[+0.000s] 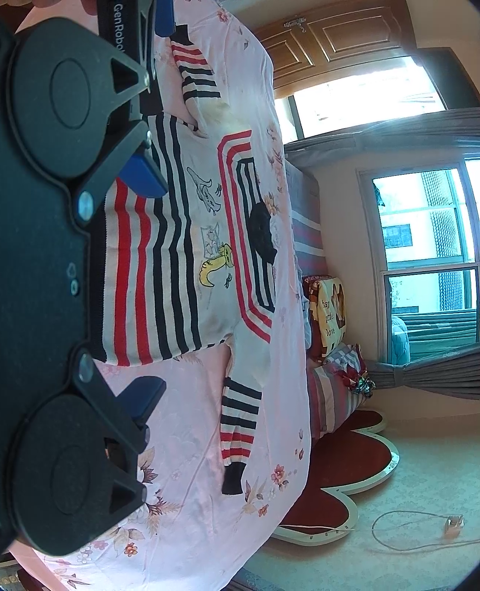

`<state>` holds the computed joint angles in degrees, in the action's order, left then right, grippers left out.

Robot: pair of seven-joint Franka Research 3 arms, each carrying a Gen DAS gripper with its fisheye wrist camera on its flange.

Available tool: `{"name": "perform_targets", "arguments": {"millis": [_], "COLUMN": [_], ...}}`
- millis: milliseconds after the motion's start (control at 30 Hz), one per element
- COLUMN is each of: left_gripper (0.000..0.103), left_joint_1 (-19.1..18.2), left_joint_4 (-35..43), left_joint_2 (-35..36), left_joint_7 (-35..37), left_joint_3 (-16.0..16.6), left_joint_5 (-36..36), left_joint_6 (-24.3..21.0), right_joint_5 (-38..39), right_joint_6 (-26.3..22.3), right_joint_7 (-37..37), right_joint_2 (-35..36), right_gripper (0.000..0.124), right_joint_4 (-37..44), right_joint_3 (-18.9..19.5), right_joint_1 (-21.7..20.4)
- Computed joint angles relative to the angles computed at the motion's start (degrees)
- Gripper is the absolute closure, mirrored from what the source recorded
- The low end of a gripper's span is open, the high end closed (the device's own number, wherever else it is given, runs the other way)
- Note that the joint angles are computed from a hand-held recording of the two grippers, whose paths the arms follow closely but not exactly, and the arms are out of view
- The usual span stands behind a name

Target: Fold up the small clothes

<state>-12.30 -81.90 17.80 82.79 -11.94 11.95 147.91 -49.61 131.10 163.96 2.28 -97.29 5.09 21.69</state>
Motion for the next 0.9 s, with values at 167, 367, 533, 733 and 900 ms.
{"name": "perform_targets", "arguments": {"millis": [167,367,533,733,900], "left_gripper": [0.000,0.000,0.000,0.000,0.000], "left_joint_1": [0.29,0.26,0.36,0.16,0.01], "left_joint_4": [0.13,-0.09,0.27,1.16,1.78], "left_joint_2": [0.01,-0.09,0.13,0.64,1.04], "left_joint_7": [0.56,0.45,0.72,1.03,0.97], "left_joint_3": [-0.14,0.02,-0.06,-0.06,0.03], "left_joint_5": [-0.53,-0.28,-0.45,-0.33,-0.21], "left_joint_6": [-0.49,-0.20,-0.43,-1.01,-1.21], "right_joint_5": [-0.68,-1.17,0.82,0.29,2.55], "right_joint_6": [-0.44,-1.37,-2.42,-1.51,-3.04], "right_joint_7": [1.29,1.28,-0.20,0.85,-1.04], "right_joint_2": [0.78,0.14,0.34,0.12,0.67], "right_gripper": [0.022,0.022,0.022,0.022,0.022], "right_joint_4": [0.54,-0.07,0.61,0.08,1.28], "right_joint_3": [-0.16,-0.02,0.09,0.01,0.05], "right_joint_1": [0.52,0.51,0.52,0.35,0.32]}}
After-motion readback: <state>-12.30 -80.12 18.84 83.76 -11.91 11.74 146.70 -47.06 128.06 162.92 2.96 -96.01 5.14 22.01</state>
